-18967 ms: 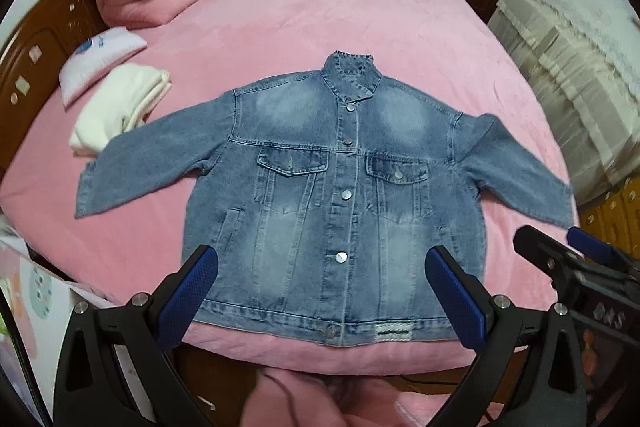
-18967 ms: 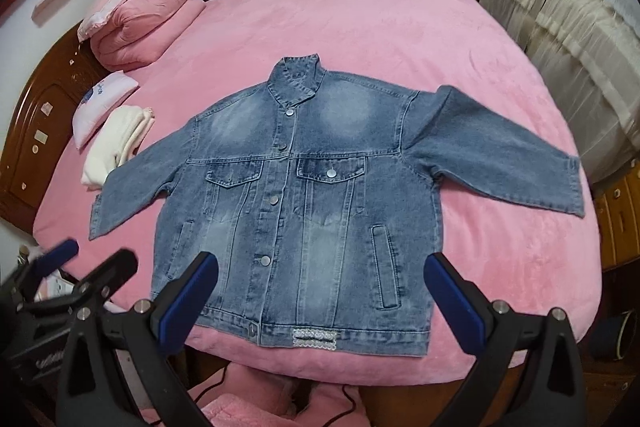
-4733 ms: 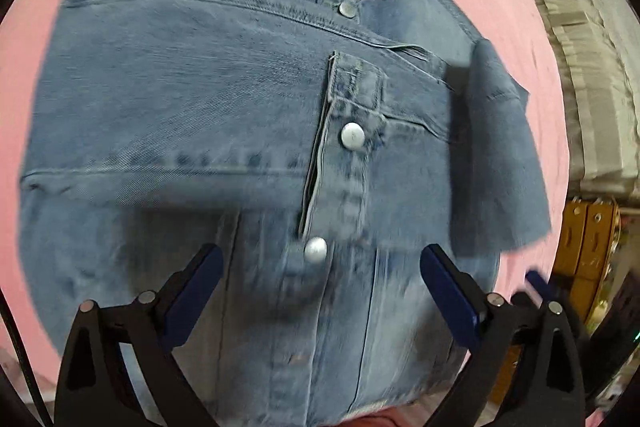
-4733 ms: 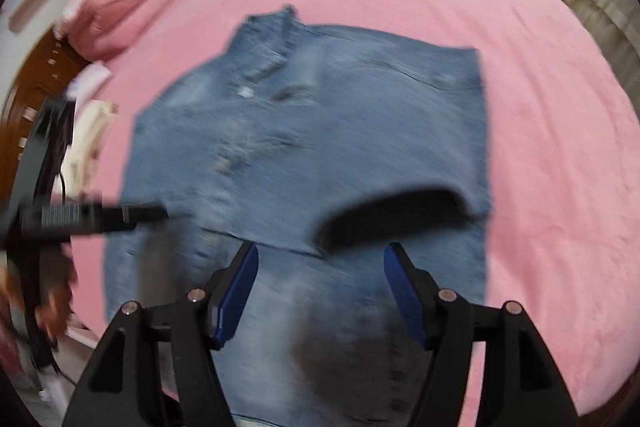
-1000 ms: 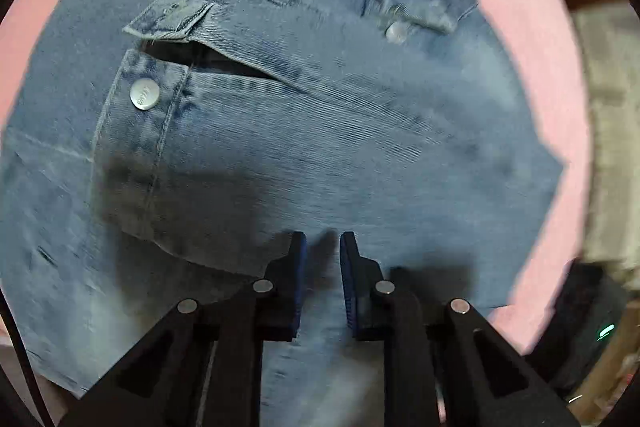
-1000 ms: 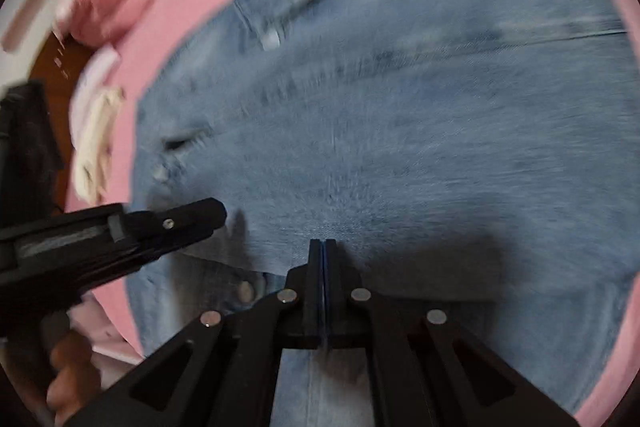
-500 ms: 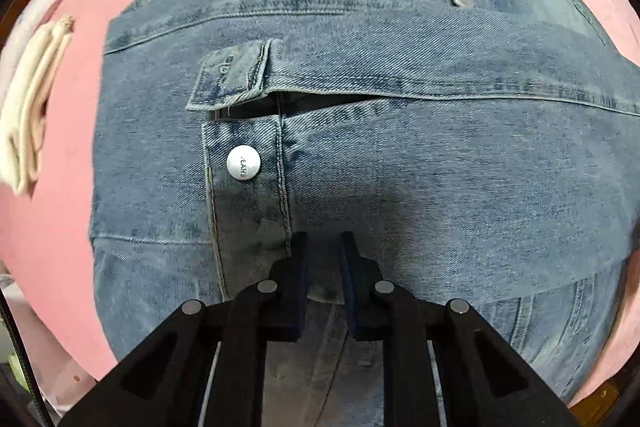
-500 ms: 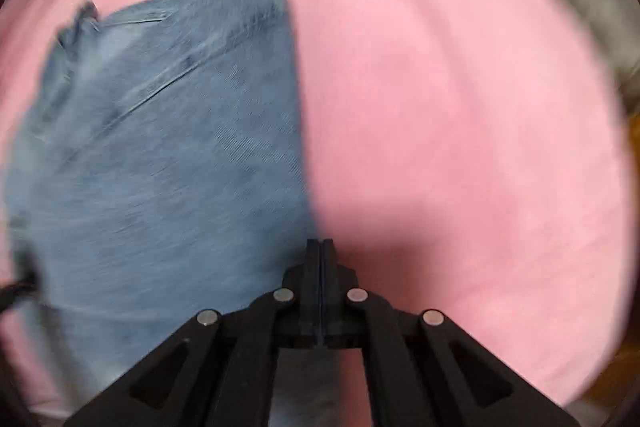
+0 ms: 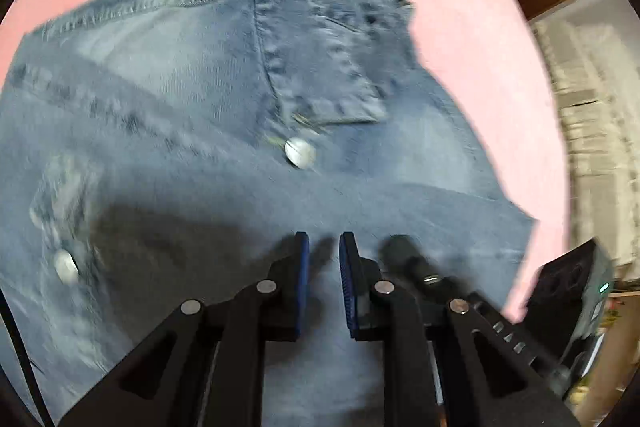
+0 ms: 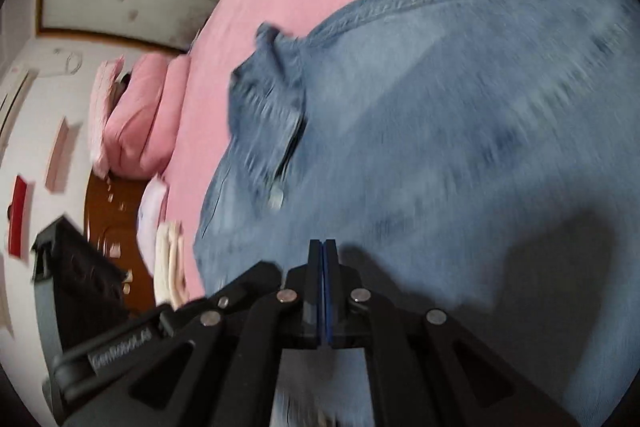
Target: Fold large clothes
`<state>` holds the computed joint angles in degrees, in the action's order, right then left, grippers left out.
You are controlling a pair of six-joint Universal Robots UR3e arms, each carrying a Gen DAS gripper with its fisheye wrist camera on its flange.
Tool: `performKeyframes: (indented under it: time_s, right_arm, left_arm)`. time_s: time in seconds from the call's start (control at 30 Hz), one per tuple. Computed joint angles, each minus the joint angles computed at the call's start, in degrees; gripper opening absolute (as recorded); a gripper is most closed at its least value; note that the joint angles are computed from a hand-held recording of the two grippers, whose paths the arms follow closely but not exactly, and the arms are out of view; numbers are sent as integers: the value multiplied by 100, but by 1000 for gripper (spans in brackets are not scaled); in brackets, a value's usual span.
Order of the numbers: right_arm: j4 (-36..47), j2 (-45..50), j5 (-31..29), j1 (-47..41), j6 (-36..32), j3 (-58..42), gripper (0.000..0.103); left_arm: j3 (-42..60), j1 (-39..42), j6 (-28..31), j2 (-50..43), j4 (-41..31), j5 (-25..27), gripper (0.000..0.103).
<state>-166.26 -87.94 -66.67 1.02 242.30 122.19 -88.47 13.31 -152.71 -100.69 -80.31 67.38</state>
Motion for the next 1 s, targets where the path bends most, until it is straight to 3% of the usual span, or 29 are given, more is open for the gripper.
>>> performKeyframes:
  time_s: [0.03,0.13,0.17,0.2,0.23,0.33,0.43,0.47,0.53,0.63,0.73,0.8,0.93,1.0]
  right_arm:
    - [223,47,-2,-74,-202,-97,0]
    - [1648,-382,365,-933,-1809,-123,0]
    - [2140,-626,144,-1077,-2102,-169,0]
    - [2903,-1067,-437,-1367,-2550,-215,0]
    - [3187,-1388,-539,-1730,-2852,-22,0]
    - [4374,-2343,-1215,-2854,-3631,162,0]
    - [5262,-1871,-2819,-2743,-3524,-552,0]
    - [5255,-1852,-2872,-2764,-3477,-591,0]
    - [5090,-2072,-2747,-2822,-3475,-518,0]
    - [4451,-2472,-2614,-2291,-3336,-550,0]
    - [4090,-2731,-859,-2236,-3583,-317,0]
    - [3562,-2193,-16,-1772,-3568,-256,0]
    - [3036,-791,366,-541,-3041,-620,0]
    - [3162,-603,396,-322,-2990,-648,0]
  left_arm:
    - [197,-36,-87,-233,130,237,14]
    - [435,73,-229,-521,484,766,10]
    - [513,169,-216,-603,595,884,10]
    - [613,283,-168,-702,666,976,9]
    - [812,449,-1,-854,520,919,2]
    - [1170,672,528,-1106,71,693,1]
    - [999,434,467,-1073,440,1032,1]
    - [987,315,298,-1060,522,1174,1]
    - [1073,143,-47,-1039,473,1274,2]
    - [1246,219,-122,-762,-51,812,3]
    - [921,224,202,-285,-732,327,4]
    - [435,87,391,83,-818,360,4]
    - [-503,-143,284,527,-431,847,4]
    - [-660,-89,325,518,-284,995,6]
